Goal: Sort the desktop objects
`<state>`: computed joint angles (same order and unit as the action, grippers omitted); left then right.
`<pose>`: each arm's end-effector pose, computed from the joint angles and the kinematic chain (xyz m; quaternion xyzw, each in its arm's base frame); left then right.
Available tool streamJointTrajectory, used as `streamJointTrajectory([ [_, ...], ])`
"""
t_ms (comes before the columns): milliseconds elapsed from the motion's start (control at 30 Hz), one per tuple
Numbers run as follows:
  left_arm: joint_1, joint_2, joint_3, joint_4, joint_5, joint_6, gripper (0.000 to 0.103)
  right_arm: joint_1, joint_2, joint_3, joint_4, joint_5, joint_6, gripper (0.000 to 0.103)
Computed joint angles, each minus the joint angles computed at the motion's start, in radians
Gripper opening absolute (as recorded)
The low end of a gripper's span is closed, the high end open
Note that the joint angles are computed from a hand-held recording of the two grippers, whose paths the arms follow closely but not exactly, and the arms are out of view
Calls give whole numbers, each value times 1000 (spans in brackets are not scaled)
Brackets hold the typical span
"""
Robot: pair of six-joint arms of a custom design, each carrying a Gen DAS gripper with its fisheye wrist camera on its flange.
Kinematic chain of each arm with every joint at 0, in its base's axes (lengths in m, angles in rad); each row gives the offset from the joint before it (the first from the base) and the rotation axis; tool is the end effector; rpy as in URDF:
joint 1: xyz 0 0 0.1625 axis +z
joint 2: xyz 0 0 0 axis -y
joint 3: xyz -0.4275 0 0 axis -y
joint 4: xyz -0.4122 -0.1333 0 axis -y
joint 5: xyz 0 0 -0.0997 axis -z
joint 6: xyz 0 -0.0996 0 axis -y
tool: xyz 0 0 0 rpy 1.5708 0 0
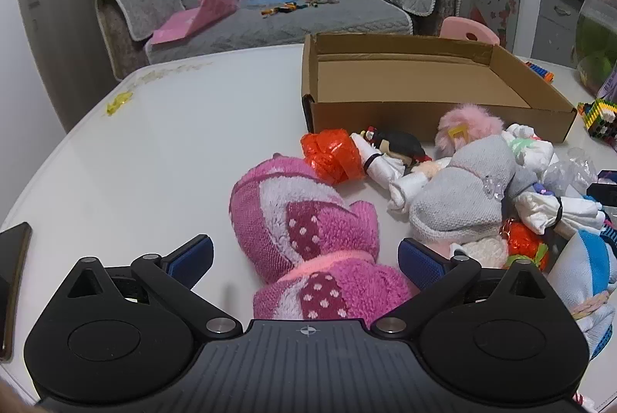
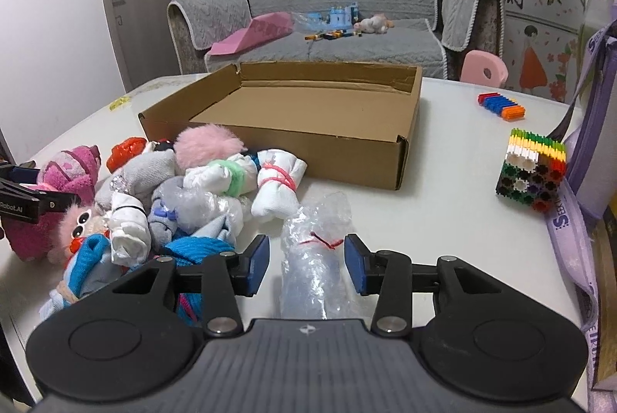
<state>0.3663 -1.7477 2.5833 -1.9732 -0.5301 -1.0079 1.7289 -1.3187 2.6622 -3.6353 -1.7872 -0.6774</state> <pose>-0.1741 -0.3016 0.1900 0.1895 0.8328 -0.3505 0.3843 0.1638 -0.3168 0.1676 0.3426 -0.8657 0.3130 0.1877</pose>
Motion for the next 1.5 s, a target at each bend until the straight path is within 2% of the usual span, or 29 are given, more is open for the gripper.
streamJointTrajectory([
  [67, -3, -4, 2, 3, -3, -2, 103, -7, -10, 5, 2, 20, -5, 39],
  [167, -4, -3, 1, 10, -1, -9, 103, -4, -2, 5, -18, 16, -8, 45],
  [433, -6, -9, 5, 4, -7, -13, 103, 2, 8, -1, -13, -5, -8, 45],
  [600, -8, -28, 11, 9, -9, -27, 103, -4, -1, 5, -27, 14, -11, 47],
  [667, -45, -70, 14, 85, 32, -99, 103, -4, 7, 19, -93, 40, -32, 48],
  [733, -93, -118, 11, 174, 84, -175, 103, -6, 34, 39, -220, 88, -60, 52],
  [800, -146, -137, -3, 279, 153, -261, 103, -15, 54, 56, -331, 159, -68, 65],
  [833, -163, -134, -10, 297, 180, -274, 103, -15, 66, 60, -382, 185, -65, 66],
  [900, -163, -90, -34, 238, 206, -216, 103, -13, 64, 58, -403, 220, -46, 67],
  [967, -141, -28, -62, 136, 205, -133, 103, 4, 56, 43, -377, 204, -19, 73],
  [1067, -111, 58, -90, -72, 196, 28, 103, 68, 67, -2, -348, 103, -8, 75],
  [1133, -101, 108, -115, -167, 187, 109, 103, 107, 35, -34, -264, 45, 24, 79],
  [1233, -68, 174, -154, -291, 157, 227, 103, 159, 12, -73, -177, -15, 35, 92],
  [1333, -46, 211, -181, -334, 127, 279, 103, 188, 12, -104, -132, -39, 18, 94],
  [1500, -26, 221, -200, -341, 107, 277, 103, 192, 10, -118, -106, -50, 13, 94],
])
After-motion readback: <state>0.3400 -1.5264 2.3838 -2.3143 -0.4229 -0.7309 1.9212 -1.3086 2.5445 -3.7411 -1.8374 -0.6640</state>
